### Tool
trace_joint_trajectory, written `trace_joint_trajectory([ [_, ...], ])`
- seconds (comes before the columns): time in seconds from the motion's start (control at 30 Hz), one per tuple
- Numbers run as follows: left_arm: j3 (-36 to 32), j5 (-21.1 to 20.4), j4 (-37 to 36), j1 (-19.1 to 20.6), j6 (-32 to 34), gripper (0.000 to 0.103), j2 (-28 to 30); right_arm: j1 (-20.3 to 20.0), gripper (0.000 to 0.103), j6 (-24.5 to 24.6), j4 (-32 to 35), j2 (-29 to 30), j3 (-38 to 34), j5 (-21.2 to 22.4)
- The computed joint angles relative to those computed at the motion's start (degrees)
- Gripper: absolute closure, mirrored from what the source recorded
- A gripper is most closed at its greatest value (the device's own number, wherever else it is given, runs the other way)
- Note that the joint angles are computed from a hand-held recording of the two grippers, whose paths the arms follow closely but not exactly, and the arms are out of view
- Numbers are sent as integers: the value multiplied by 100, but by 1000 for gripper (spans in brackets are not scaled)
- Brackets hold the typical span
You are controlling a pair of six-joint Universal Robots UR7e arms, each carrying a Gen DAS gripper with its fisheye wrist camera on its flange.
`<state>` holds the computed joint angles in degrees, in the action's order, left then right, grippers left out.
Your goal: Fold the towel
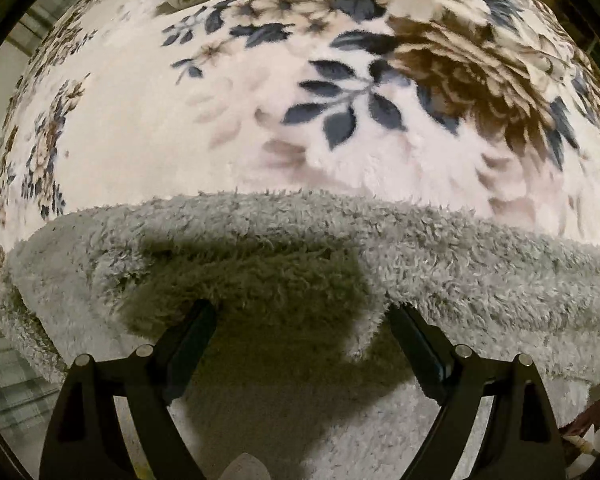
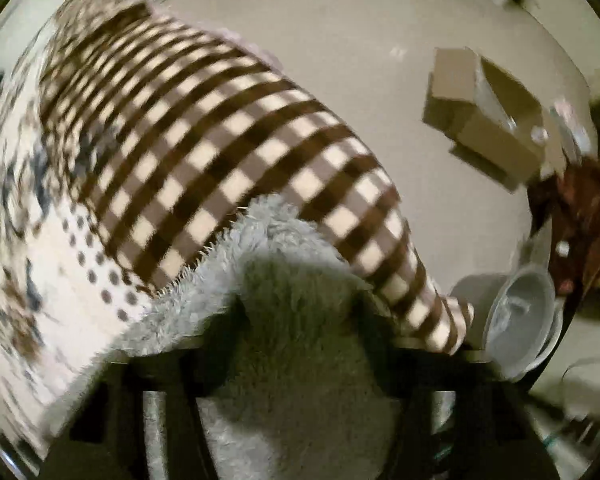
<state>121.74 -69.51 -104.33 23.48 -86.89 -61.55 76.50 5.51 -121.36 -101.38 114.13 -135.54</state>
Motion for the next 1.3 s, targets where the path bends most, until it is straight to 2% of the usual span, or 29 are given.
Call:
trace_joint_trajectory([
  [0.13, -63, 70, -79, 62, 56, 14, 150, 215, 90, -314, -1047, -98, 141, -139],
  [0.17, -180, 90, 137, 69, -189, 14, 252, 218, 90, -287, -1142, -101, 124, -135],
  [0.37, -283, 399, 212, 377, -79, 14, 223, 152, 91, -318, -1431, 57, 0, -68],
  [0.43, -298, 493, 248, 492, -41, 14, 183, 43, 89, -371, -1289, 105, -5, 26],
  [0.47, -319, 506, 270, 526, -14, 14, 159, -52, 85, -259, -942, 140, -125, 144],
  [0.53, -348, 569, 354, 512, -17, 14, 18, -190, 55, -98, -570, 17, -167, 513],
  [0.6, -308, 623, 478, 329, -120, 14, -193, -264, 37, -45, -399, -332, -150, 885],
  [0.67, -262, 614, 592, 127, -230, 14, -373, -317, 36, 53, -182, -753, -82, 1116],
  [0.73, -187, 538, 815, -138, -437, 14, -567, -453, 36, 378, 259, -1222, 20, 1293],
  [0.8, -80, 405, 1061, -377, -726, 14, -751, -717, 36, 564, 644, -1639, 200, 1549],
  [0.87, 81, 147, 1283, -588, -1060, 14, -940, -1156, 36, 570, 898, -1999, 469, 1895],
  [0.9, 181, -48, 1302, -748, -1290, 14, -977, -1390, 37, 515, 894, -2134, 619, 2074],
  [0.93, 268, -184, 1333, -822, -1456, 14, -1048, -1774, 42, 370, 762, -2319, 821, 2478],
  [0.97, 351, -330, 1363, -868, -1599, 14, -1122, -2093, 52, 319, 629, -2436, 1010, 2828],
  [1.0, 455, -487, 1379, -896, -1732, 14, -1236, -2305, 98, 211, 492, -2523, 1171, 2937],
  [1.03, 568, -602, 1408, -944, -1908, 14, -1374, -2328, 98, 204, 325, -2582, 1300, 2807],
  [1.1, 712, -750, 1548, -1083, -2203, 14, -1580, -1970, 99, 368, -105, -2575, 1501, 2033],
  [1.13, 788, -792, 1599, -1140, -2324, 14, -1701, -1851, 99, 457, -95, -2540, 1531, 1719],
  [1.2, 940, -905, 1762, -1260, -2611, 14, -1999, -1696, 95, 563, 165, -2448, 1512, 1447],
  [1.23, 1012, -963, 1848, -1303, -2736, 14, -2172, -1478, 86, 687, 405, -2336, 1456, 1239],
  [1.27, 1079, -1033, 1960, -1381, -2910, 14, -2365, -1165, 80, 861, 674, -2225, 1405, 929],
  [1.3, 1158, -1100, 2160, -1482, -3155, 14, -2645, -738, 67, 1029, 875, -2170, 1398, 660],
])
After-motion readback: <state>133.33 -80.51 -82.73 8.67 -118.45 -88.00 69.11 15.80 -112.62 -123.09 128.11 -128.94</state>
